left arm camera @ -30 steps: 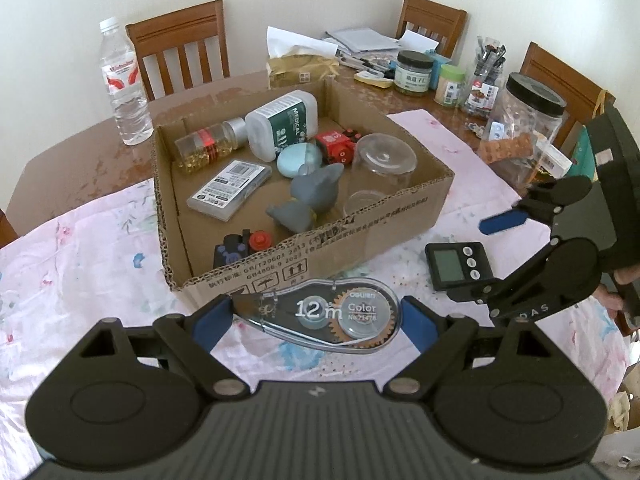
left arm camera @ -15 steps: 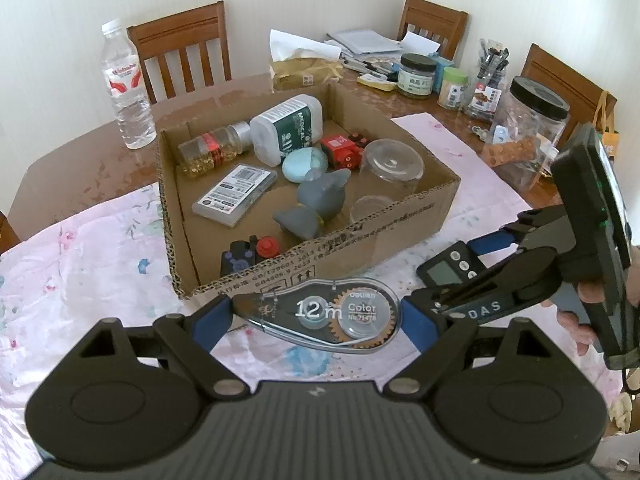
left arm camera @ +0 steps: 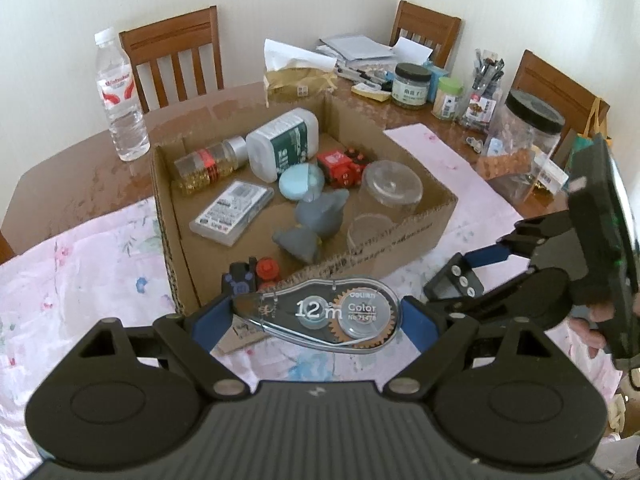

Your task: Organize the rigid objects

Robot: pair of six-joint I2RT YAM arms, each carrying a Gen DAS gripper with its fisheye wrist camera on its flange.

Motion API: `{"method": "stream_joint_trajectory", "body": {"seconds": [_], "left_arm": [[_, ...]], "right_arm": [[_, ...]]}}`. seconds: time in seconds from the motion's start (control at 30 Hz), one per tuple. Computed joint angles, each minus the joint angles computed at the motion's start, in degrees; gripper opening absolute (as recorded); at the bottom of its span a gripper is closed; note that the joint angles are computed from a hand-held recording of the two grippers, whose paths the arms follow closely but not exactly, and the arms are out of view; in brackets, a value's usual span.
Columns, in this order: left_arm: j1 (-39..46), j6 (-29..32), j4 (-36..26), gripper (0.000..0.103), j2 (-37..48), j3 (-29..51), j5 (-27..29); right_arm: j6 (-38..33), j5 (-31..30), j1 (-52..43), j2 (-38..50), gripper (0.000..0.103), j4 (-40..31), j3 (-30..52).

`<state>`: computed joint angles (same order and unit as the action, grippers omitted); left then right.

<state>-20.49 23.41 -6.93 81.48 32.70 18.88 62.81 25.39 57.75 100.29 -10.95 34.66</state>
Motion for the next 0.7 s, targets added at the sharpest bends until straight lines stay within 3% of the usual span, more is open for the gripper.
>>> {"method": "stream_joint_trajectory", "body": {"seconds": [0.13, 0.17, 0.2, 0.27, 0.37, 0.43, 0.5, 0.6, 0.7], "left_arm": [[-0.07, 0.14, 1.08, 0.089, 1.02, 1.84, -0.37], [-0.27, -0.18, 2.16, 0.089, 1.69, 2.28, -1.13], [-0.45, -0.49, 3.14, 0.089, 2.5, 2.8, -1.86], [-0.63, -1.42, 5.54, 0.089, 5.06, 4.16, -2.7], [-0.96, -3.73, 7.01, 0.089, 9.25, 6.84, -3.81], [-1.0, -4.21, 8.14, 0.089, 10.04, 7.19, -3.77], [-0.81, -4.08, 8.43, 0.089, 9.74, 7.17, -3.04], [-0.95, -3.74, 8.07, 0.089, 8.36, 6.62, -3.11], [-1.19, -3.54, 8.13, 0.089, 7.08, 5.76, -3.28]], "right_arm": [[-2.3, 0.59, 0.25, -6.33, 0.072, -3.44, -1.42], [-2.82, 0.82, 0.4, -8.26, 0.061, -3.7, -2.15], [-3.76, 0.26, 0.22, -10.35, 0.044, -4.01, -2.83], [-4.94, 0.66, 0.04, -12.53, 0.045, -7.38, -2.09], [-6.64, 1.76, 0.18, -13.22, 0.051, -10.02, -1.25], [-7.48, 1.85, 0.13, -13.43, 0.076, -9.28, -1.71], [-9.69, 3.34, 0.56, -13.54, 0.091, -6.39, -3.3], [-12.42, 0.27, -3.32, -12.83, 0.092, -0.95, -6.29], [-9.23, -1.48, -5.02, -9.87, 0.092, 3.5, -7.79]]}}
